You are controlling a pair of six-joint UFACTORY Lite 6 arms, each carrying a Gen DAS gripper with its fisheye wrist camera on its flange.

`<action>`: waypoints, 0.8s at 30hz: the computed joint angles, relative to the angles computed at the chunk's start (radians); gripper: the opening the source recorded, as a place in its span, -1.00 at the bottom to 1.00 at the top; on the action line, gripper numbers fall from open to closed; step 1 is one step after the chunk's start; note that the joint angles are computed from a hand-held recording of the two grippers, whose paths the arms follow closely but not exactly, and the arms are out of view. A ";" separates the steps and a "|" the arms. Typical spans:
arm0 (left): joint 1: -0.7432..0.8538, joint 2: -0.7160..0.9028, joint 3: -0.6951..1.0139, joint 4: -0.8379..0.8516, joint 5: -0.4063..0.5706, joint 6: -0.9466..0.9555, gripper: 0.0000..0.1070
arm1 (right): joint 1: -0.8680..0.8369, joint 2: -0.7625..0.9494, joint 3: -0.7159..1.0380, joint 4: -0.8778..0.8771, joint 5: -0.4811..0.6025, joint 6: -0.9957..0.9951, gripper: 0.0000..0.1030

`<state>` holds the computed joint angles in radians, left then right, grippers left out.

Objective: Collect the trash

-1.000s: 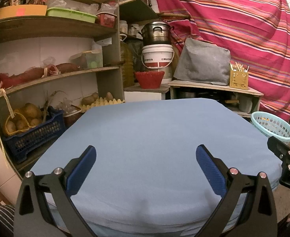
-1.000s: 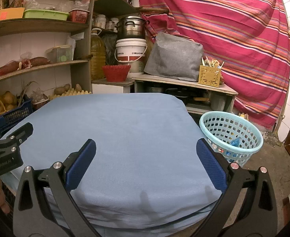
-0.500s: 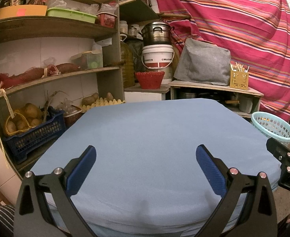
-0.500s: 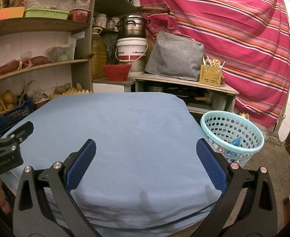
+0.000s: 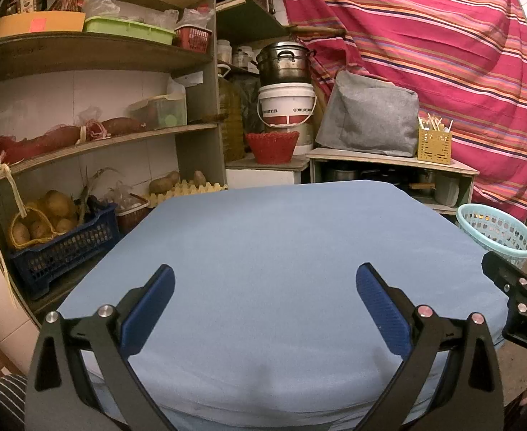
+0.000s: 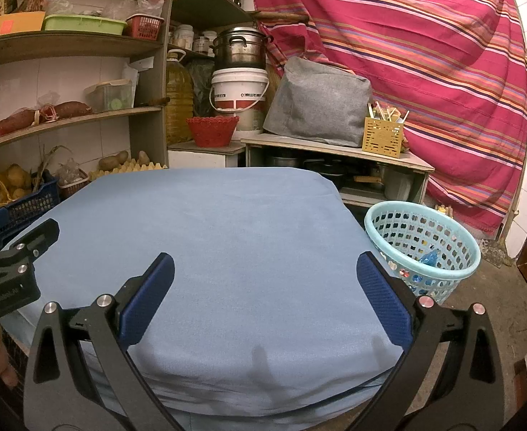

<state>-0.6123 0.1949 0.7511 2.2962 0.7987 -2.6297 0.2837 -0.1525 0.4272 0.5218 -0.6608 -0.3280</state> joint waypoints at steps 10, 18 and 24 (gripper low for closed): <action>0.001 0.001 -0.002 0.005 0.004 -0.005 0.84 | 0.002 0.001 0.004 0.004 0.002 -0.003 0.92; 0.005 -0.007 0.016 -0.012 -0.006 0.017 0.84 | 0.002 0.001 0.004 0.006 0.002 -0.004 0.92; -0.007 0.008 0.023 -0.022 0.016 0.019 0.84 | -0.003 0.006 0.004 -0.005 -0.001 0.001 0.92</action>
